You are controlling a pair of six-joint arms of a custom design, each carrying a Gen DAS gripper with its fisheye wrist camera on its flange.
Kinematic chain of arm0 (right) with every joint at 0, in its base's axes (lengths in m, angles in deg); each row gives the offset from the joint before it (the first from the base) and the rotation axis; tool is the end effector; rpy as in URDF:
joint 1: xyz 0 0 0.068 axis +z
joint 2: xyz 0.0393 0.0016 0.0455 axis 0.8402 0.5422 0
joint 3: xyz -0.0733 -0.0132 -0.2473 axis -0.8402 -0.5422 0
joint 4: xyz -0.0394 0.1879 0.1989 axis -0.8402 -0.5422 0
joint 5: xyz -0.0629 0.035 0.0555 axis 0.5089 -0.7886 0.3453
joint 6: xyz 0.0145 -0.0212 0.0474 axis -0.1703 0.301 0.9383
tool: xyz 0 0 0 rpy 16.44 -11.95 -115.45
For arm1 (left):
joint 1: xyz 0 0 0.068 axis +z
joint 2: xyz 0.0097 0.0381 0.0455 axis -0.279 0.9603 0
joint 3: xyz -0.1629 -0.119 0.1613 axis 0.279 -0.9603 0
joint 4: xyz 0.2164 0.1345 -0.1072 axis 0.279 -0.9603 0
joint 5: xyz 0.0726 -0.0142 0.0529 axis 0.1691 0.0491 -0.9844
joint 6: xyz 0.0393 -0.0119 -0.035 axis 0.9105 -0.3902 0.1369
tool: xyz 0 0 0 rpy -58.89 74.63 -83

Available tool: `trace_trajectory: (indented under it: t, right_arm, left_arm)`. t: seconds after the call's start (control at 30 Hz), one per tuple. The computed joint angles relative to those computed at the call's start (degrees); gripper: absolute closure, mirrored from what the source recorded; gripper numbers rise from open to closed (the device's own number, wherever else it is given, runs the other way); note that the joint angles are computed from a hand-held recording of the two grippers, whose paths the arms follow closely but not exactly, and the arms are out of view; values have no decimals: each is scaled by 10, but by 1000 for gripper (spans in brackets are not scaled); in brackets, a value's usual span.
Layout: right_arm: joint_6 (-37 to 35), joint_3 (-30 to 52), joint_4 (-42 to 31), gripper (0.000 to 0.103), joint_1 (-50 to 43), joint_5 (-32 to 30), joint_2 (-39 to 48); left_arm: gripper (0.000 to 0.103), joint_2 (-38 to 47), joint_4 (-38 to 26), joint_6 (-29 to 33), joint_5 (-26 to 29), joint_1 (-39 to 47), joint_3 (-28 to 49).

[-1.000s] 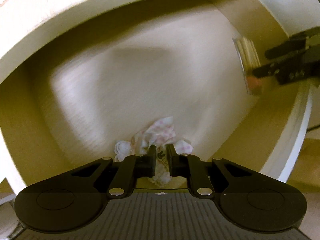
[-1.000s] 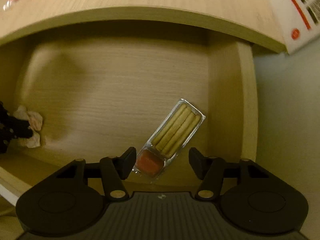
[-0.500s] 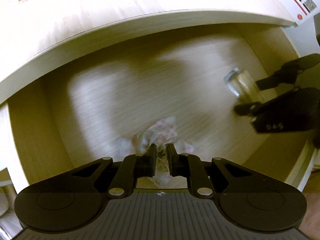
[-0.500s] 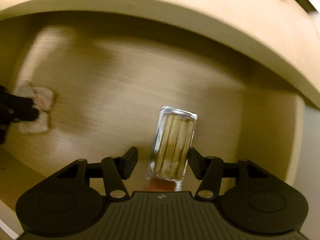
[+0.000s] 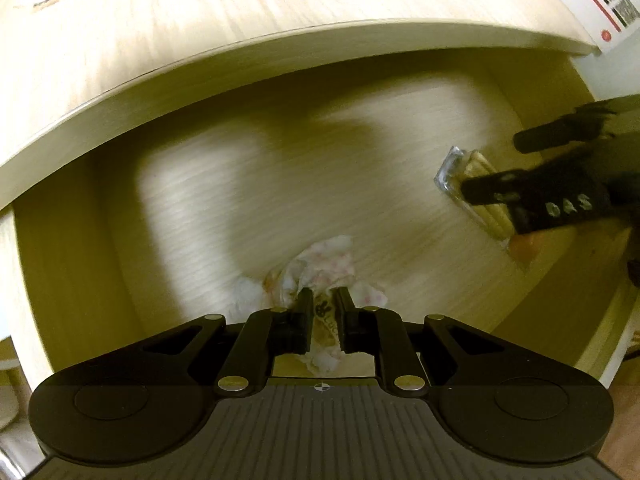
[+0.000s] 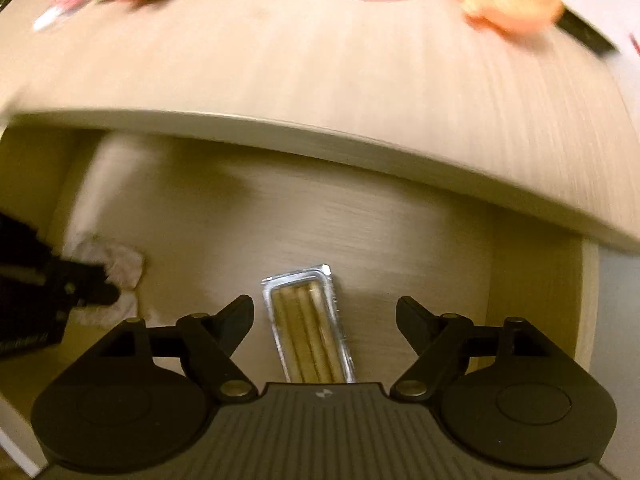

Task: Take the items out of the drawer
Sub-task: 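Grasp the biscuit-stick tray with the right gripper while the left grasps the crumpled wrapper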

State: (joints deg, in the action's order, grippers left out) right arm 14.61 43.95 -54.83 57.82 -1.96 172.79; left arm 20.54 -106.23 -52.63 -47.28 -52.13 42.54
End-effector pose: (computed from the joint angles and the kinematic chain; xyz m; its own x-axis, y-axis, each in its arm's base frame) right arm 0.3158 0.0056 0.2722 -0.6974 -0.6727 -0.2470 -0.6582 0.7376 -0.1505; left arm 0.1621 -0.1112 0.2185 -0.7594 -0.6138 -0.2161 -0.5750 0.7884 -0.2187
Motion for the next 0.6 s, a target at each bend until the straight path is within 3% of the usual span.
trace_trajectory:
  t: [0.27,0.37,0.47,0.53,0.6]
  right_arm:
    - [58,-7,8,23,19,-27,46]
    - [39,-41,35,32,33,-22,21]
    - [26,-59,65,54,45,-15,5]
    - [21,-55,62,80,48,-18,4]
    - [12,-50,52,88,48,-17,4]
  left_arm:
    - [86,22,-5,7,-4,-6,14]
    - [86,22,-5,2,-9,-9,14]
    - [86,37,5,-8,-17,-19,16]
    - [86,38,3,-6,-18,-22,19]
    - [86,33,-8,-2,-18,-25,22]
